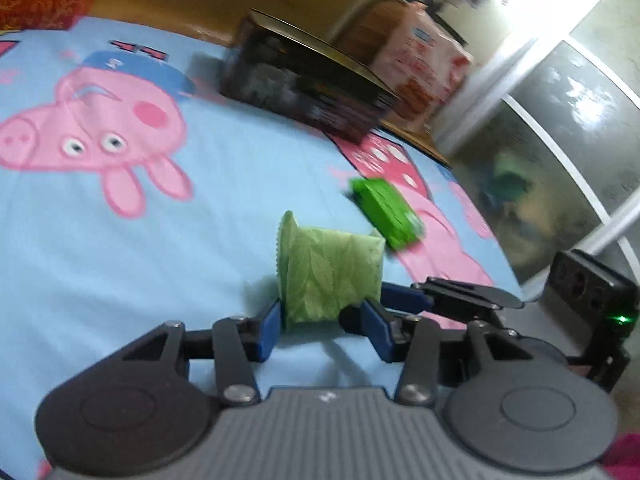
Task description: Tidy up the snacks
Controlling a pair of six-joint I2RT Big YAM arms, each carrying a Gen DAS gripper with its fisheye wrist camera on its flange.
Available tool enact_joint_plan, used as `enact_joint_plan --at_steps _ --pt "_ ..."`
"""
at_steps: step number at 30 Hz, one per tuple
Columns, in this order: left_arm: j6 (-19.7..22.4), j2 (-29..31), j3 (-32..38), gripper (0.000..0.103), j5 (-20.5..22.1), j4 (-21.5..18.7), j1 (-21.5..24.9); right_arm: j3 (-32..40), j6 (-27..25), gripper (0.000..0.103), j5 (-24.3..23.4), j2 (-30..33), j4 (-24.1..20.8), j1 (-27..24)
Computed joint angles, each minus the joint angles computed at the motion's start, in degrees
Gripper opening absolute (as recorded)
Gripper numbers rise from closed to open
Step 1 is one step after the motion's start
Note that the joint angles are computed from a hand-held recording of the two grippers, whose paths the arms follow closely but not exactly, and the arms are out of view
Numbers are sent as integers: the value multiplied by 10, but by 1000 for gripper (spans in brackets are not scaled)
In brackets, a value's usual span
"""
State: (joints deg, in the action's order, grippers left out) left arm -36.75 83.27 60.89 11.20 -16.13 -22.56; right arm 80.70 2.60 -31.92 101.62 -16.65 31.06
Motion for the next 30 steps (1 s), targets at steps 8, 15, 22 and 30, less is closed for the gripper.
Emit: enact_joint_plan --at_steps 8,15,22,30 --pt "32 -43 -26 78 -11 19 -18 -134 7 72 117 -83 130 7" --pt "17 -2 20 66 -3 -5 5 -117 -88 71 154 -58 127 21" --pt "27 38 48 36 10 -32 -3 -87 -131 42 142 -39 98 24" --pt "12 -3 1 34 35 -28 -27 -130 -163 33 72 -84 55 14"
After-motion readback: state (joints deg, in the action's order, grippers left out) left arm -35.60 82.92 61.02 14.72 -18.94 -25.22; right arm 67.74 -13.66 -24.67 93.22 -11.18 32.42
